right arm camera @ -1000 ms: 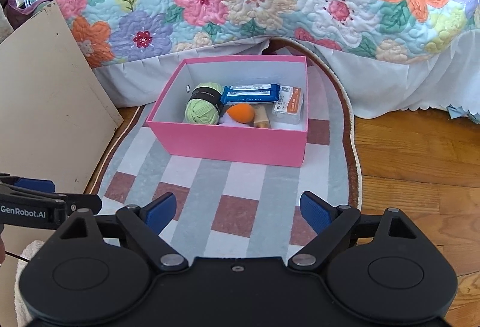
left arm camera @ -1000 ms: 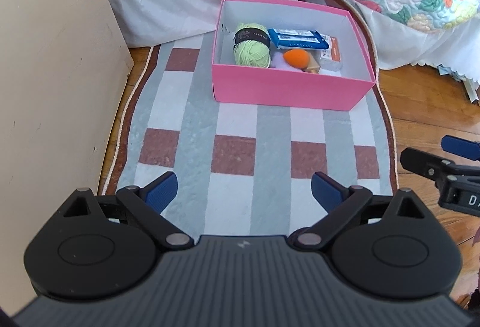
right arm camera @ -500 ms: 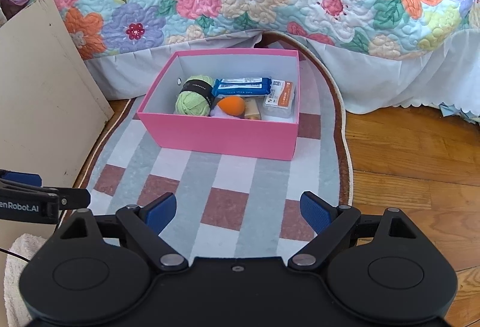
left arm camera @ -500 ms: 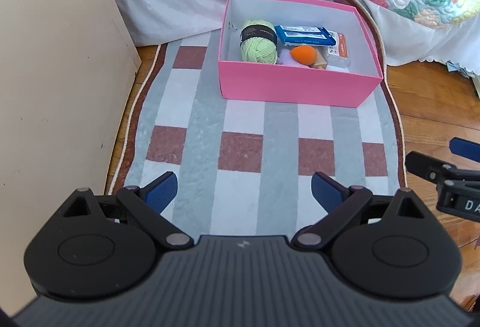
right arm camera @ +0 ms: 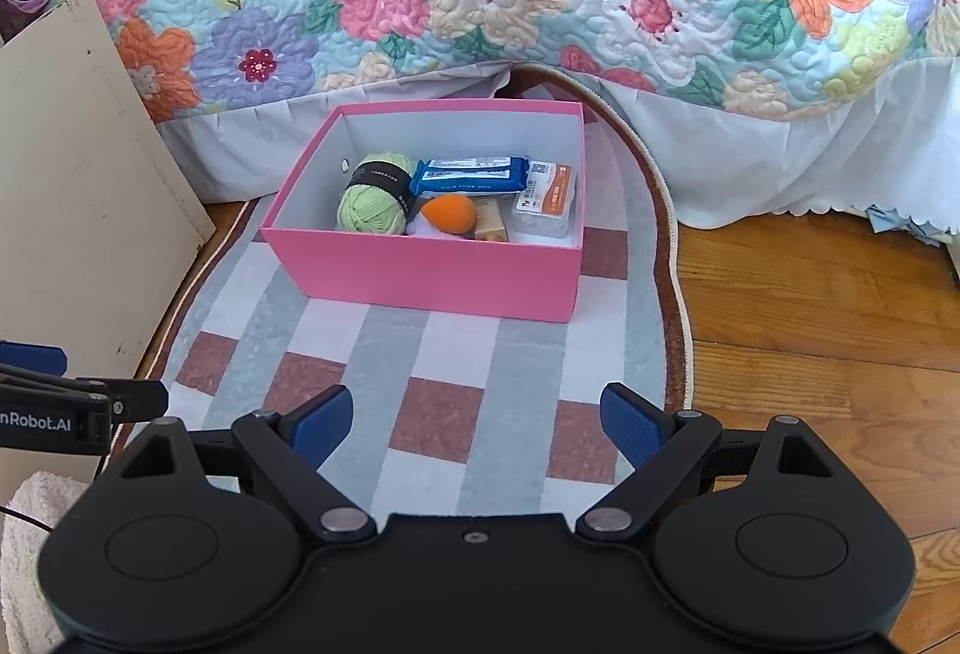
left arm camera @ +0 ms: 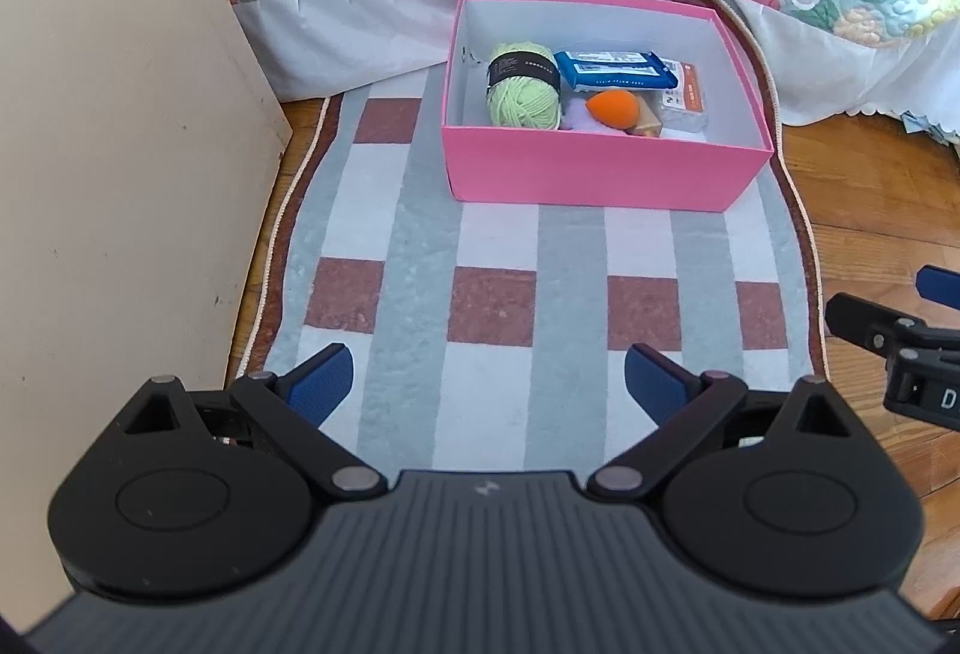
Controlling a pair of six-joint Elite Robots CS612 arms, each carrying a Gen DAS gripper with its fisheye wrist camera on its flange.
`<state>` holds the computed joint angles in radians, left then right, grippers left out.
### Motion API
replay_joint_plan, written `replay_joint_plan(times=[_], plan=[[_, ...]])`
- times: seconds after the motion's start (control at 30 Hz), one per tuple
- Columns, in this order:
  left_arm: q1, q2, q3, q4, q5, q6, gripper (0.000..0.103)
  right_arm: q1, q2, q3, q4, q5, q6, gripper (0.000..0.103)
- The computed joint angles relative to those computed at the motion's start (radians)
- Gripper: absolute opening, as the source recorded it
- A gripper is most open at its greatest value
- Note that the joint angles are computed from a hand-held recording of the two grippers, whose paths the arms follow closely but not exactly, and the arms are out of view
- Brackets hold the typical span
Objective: Organize objects
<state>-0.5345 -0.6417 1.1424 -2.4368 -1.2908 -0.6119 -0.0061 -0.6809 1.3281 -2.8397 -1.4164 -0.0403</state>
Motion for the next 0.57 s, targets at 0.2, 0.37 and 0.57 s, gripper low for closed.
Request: replay_joint_plan(times=[0.2,0.37,0.57], plan=[[0.003,0.002,-0.005,0.009,-0.008,0.000,0.098,0.002,-0.001,0.000,0.009,-0.008,-0.006,0.092],[0.005,-0.002,0.002,0.004,-0.016,-0.007,0.098,0.001,-0.001,0.001,0.010,-0.007,-0.004,0.092],[0.005,-0.005,0.006,0.008,-0.003,0.001,0.099,0.003,-0.002,0.002,0.014,-0.012,-0.003,0.092]])
